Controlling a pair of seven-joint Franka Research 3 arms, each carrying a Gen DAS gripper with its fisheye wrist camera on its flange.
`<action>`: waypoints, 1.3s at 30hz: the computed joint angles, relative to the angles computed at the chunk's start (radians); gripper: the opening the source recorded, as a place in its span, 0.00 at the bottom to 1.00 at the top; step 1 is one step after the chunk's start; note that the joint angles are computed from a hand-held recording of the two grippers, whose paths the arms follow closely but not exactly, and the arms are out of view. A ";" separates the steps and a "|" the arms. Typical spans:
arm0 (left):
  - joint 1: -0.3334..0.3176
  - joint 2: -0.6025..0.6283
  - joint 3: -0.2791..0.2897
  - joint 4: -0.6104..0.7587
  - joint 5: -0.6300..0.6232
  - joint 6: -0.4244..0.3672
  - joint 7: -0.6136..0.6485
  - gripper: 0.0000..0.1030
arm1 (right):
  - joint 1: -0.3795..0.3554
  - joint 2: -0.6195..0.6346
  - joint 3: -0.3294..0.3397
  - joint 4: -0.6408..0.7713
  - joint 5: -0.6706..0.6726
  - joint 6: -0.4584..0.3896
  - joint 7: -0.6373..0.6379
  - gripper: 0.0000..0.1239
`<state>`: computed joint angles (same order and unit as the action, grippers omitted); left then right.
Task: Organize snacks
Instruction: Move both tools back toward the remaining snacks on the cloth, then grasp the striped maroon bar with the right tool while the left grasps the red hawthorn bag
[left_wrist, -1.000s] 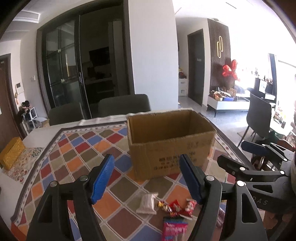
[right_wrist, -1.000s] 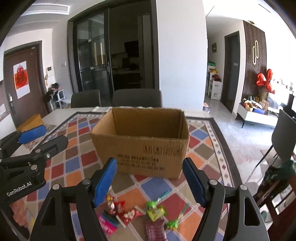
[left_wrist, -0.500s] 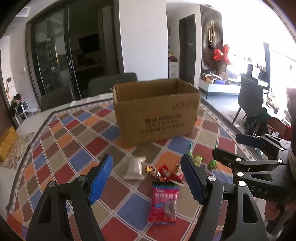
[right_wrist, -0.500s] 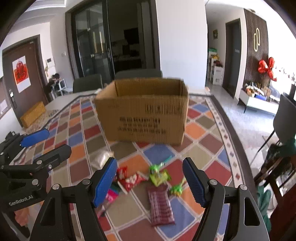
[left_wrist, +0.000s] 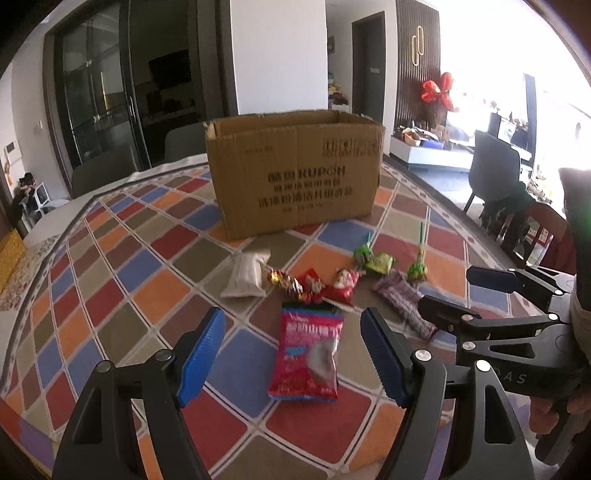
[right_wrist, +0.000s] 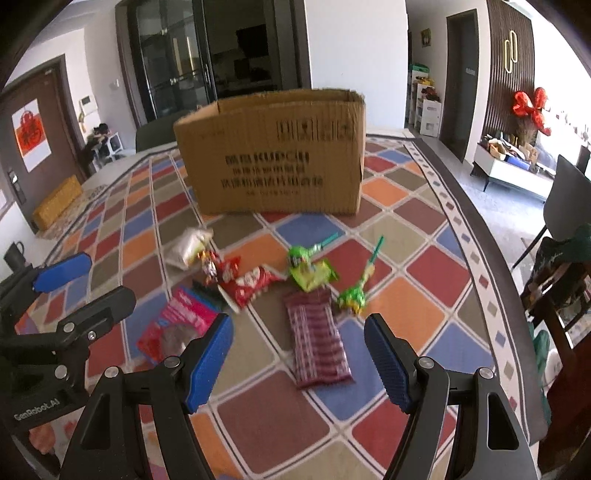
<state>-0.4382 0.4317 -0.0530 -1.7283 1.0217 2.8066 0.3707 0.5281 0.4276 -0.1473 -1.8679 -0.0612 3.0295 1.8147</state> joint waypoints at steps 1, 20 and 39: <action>-0.002 0.002 0.001 -0.003 0.003 0.002 -0.004 0.73 | 0.003 0.001 -0.002 -0.005 -0.003 -0.001 -0.001 0.60; -0.003 0.113 -0.011 0.075 -0.143 -0.032 0.160 0.67 | 0.036 0.079 -0.050 0.029 -0.016 -0.002 -0.015 0.59; 0.022 0.175 -0.029 0.129 -0.362 -0.029 0.320 0.51 | -0.035 0.157 0.027 0.144 0.062 -0.091 -0.085 0.39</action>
